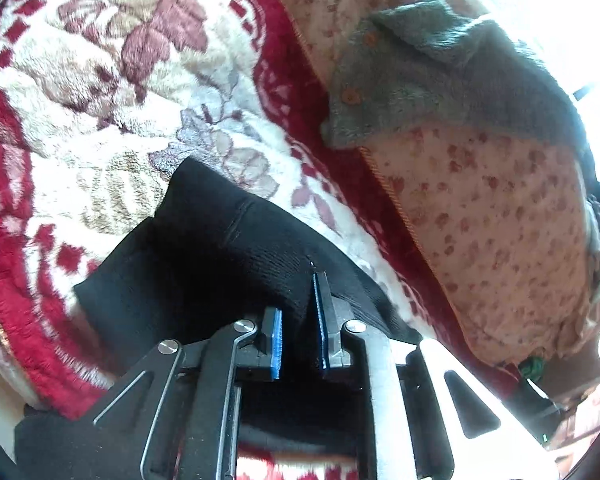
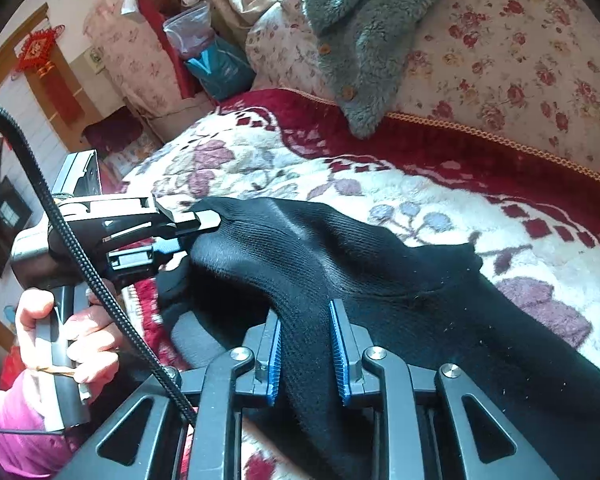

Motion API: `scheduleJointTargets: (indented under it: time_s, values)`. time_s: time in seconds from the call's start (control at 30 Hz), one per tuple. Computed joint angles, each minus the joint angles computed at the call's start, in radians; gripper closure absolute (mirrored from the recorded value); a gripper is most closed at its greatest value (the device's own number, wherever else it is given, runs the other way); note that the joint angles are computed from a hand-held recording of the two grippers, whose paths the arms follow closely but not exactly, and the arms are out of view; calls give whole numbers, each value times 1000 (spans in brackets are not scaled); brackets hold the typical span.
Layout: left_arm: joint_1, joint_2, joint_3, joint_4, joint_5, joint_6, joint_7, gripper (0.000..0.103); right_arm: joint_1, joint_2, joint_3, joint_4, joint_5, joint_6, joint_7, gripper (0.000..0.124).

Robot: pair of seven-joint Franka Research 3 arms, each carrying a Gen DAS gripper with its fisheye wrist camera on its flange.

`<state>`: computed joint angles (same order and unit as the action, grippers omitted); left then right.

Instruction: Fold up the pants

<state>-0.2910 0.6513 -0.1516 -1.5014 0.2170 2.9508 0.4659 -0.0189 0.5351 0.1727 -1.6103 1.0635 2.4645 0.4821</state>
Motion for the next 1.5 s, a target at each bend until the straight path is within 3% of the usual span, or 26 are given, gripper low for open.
scheduleJointTargets:
  time_s: [0.07,0.17,0.27,0.37,0.5,0.67,0.93,1.13,1.2,1.3,1.37,1.5]
  values:
    - [14,-64,-13,-89,6,40,17,92,-20,-14,7,-12,18,-44,-10,105]
    - [-29,-125,47,-168,53,38,-14,92,-38,-51,7,-52,54,-113,-29,106]
    - [-36,-111,59,-152,69,-77,-39,92,-17,-82,-11,-95,56,-117,-54,106]
    - [17,-65,-5,-121,22,-147,0,92,8,-66,-26,-97,35,-132,-23,107]
    - [-57,-88,72,-105,111,-200,-84,88,42,-39,-35,-91,-21,-97,27,106]
    - [-121,-150,136,-137,290,-278,-221,87,9,-60,-38,-87,-22,-157,72,96]
    - [-112,-165,87,-119,399,-336,-265,87,-27,-112,-62,-159,64,-141,98,95]
    - [-115,-124,59,-57,391,-365,-225,81,-13,-152,-72,-203,76,-112,96,95]
    - [-100,-129,50,-71,369,-341,-222,81,-6,-162,-72,-209,82,-105,83,93]
    - [-41,-145,9,-119,271,-271,-179,74,13,-177,-69,-222,86,-81,55,75]
    - [-8,-156,-11,-161,205,-211,-159,59,30,-178,-64,-223,77,-67,36,75]
    - [26,-155,-40,-188,102,-164,-112,59,74,-167,-53,-215,40,-14,-6,75]
